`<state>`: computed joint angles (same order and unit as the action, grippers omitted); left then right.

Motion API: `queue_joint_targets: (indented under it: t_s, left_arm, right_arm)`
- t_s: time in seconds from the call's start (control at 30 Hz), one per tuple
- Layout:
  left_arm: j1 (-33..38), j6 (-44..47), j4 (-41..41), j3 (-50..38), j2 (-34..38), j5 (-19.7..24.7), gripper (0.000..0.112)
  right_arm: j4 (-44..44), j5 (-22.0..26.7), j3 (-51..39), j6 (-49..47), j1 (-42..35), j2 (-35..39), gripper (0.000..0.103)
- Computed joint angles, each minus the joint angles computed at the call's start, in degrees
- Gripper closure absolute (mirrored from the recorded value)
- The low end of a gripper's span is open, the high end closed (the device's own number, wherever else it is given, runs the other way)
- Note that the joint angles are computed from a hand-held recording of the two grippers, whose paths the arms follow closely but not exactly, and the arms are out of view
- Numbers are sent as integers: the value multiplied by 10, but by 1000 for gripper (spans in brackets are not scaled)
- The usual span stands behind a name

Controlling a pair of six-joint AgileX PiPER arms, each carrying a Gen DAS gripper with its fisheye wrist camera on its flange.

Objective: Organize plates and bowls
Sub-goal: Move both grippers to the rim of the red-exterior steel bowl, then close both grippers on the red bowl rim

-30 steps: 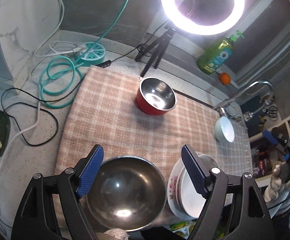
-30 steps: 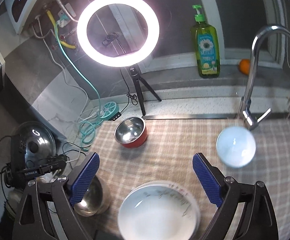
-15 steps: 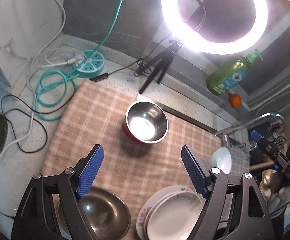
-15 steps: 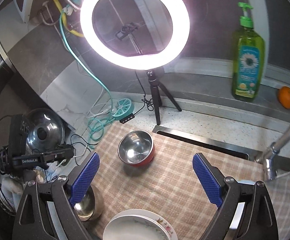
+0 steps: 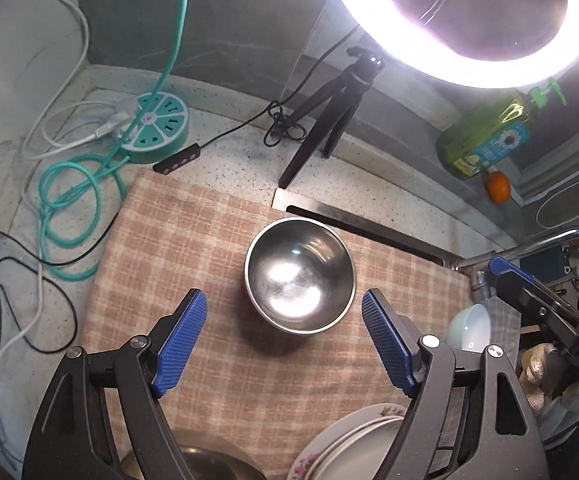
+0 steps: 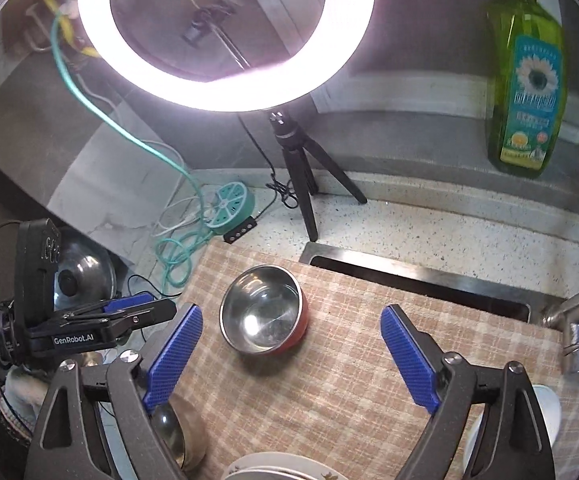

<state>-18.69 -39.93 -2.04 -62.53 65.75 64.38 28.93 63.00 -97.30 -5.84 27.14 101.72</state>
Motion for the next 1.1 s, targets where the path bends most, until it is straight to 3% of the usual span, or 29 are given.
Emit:
queue_joint_targets:
  t_s: [0.3, 0.43, 0.7, 1.0, 1.1]
  left_arm:
    - [81, 105, -73, 45, 44, -50, 36]
    - [86, 122, -81, 51, 54, -64, 56]
    - [95, 150, -102, 62, 64, -86, 76]
    - [103, 173, -125, 83, 77, -106, 81]
    - [101, 176, -124, 84, 80, -112, 88]
  right_arm:
    - [4, 12, -51, 35, 21, 108, 48]
    - [7, 23, -75, 44, 33, 139, 64]
    - [3, 40, -115, 59, 46, 177, 76]
    - [1, 47, -131, 67, 51, 203, 84]
    - [3, 52, -141, 69, 52, 214, 87]
